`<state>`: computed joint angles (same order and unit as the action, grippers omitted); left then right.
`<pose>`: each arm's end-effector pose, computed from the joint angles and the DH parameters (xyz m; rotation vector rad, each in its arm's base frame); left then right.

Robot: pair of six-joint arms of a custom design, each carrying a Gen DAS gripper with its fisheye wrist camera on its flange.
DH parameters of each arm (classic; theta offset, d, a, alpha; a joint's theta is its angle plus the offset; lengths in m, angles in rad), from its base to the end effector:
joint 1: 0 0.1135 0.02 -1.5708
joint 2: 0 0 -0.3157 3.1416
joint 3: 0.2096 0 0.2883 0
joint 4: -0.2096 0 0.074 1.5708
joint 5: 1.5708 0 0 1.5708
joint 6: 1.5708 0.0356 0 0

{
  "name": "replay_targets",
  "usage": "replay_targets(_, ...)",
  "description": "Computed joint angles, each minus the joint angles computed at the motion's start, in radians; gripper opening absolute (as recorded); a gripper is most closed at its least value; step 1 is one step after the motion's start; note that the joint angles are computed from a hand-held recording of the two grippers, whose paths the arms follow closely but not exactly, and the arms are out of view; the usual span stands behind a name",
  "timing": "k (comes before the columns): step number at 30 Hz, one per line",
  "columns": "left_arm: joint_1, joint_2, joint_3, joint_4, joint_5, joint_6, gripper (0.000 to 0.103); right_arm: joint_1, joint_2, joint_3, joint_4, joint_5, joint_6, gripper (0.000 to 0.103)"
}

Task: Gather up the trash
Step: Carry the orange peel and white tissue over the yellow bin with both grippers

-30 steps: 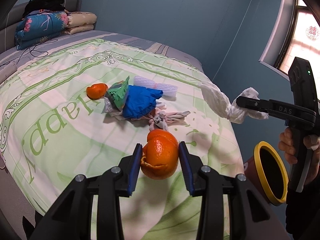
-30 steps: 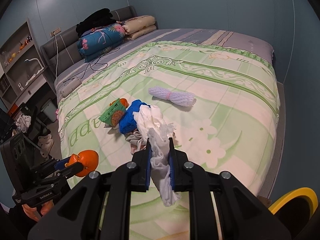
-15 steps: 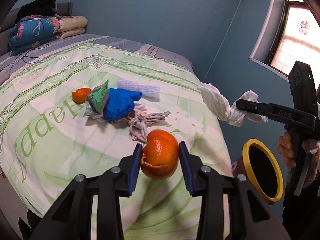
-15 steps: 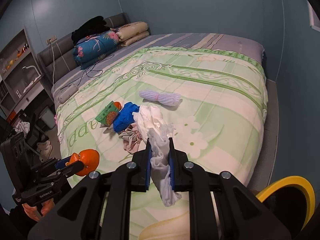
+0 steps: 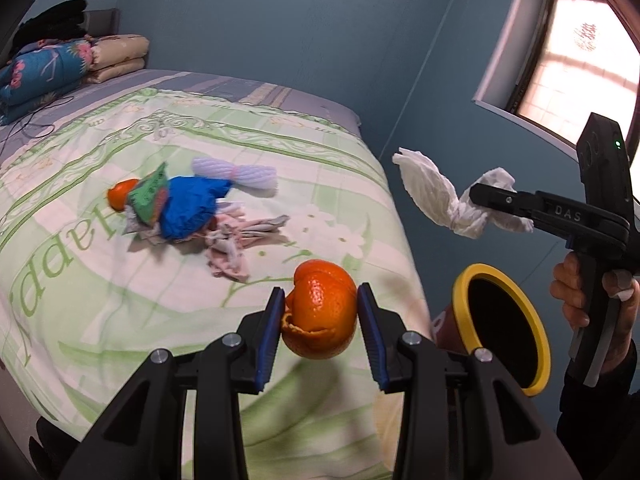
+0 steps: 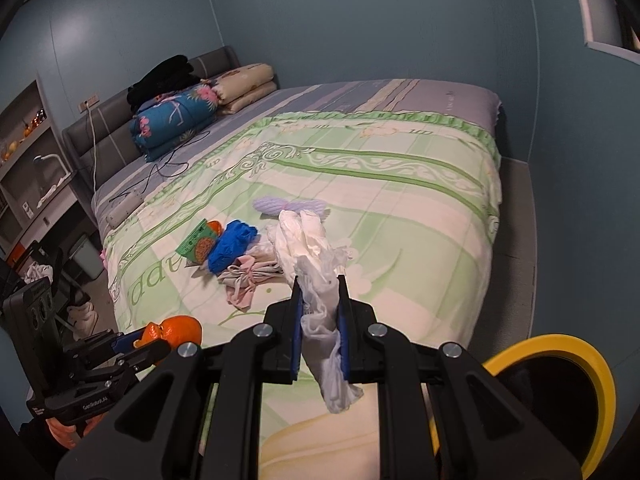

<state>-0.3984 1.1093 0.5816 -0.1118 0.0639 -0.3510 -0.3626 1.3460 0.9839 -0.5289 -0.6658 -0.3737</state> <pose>0.2214 -0.0956 0.2406 0.0895 2.2502 -0.4811 0.2871 -0.0854 0.2981 -0.2874 2.2474 0.4393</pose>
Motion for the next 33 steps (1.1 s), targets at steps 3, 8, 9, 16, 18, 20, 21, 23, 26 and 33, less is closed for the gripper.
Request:
replay_targets(3, -0.053, 0.009, 0.019, -0.004, -0.027, -0.002, 0.035, -0.039, -0.004, 0.002, -0.005, -0.015, -0.008, 0.013)
replay_targets(8, -0.139, 0.034, 0.057, -0.011, -0.067, -0.002, 0.035, -0.124, -0.007, 0.009, -0.023, -0.055, -0.025, 0.013)
replay_targets(9, -0.153, 0.042, 0.066, -0.012, -0.074, -0.001, 0.035, -0.151, -0.006, 0.015, -0.030, -0.070, -0.030, 0.013)
replay_targets(16, -0.257, 0.099, 0.128, -0.008, -0.098, 0.001, 0.035, -0.300, -0.008, 0.041, -0.062, -0.127, -0.066, 0.013)
replay_targets(18, -0.286, 0.117, 0.141, -0.003, -0.105, -0.004, 0.035, -0.338, 0.000, 0.053, -0.074, -0.138, -0.076, 0.013)
replay_targets(20, -0.314, 0.134, 0.152, 0.002, -0.107, -0.009, 0.035, -0.373, 0.008, 0.064, -0.083, -0.150, -0.089, 0.013)
replay_targets(21, -0.329, 0.143, 0.158, 0.003, -0.111, -0.011, 0.035, -0.394, 0.014, 0.071, -0.089, -0.158, -0.095, 0.013)
replay_targets(23, -0.352, 0.157, 0.169, 0.004, -0.115, -0.016, 0.035, -0.429, 0.024, 0.081, -0.095, -0.165, -0.103, 0.013)
replay_targets(26, -0.383, 0.185, 0.194, -0.004, -0.121, -0.016, 0.035, -0.467, 0.034, 0.088, -0.102, -0.172, -0.115, 0.013)
replay_targets(33, -0.442, 0.254, 0.252, 0.008, -0.121, 0.004, 0.035, -0.541, 0.049, 0.101, -0.106, -0.186, -0.136, 0.013)
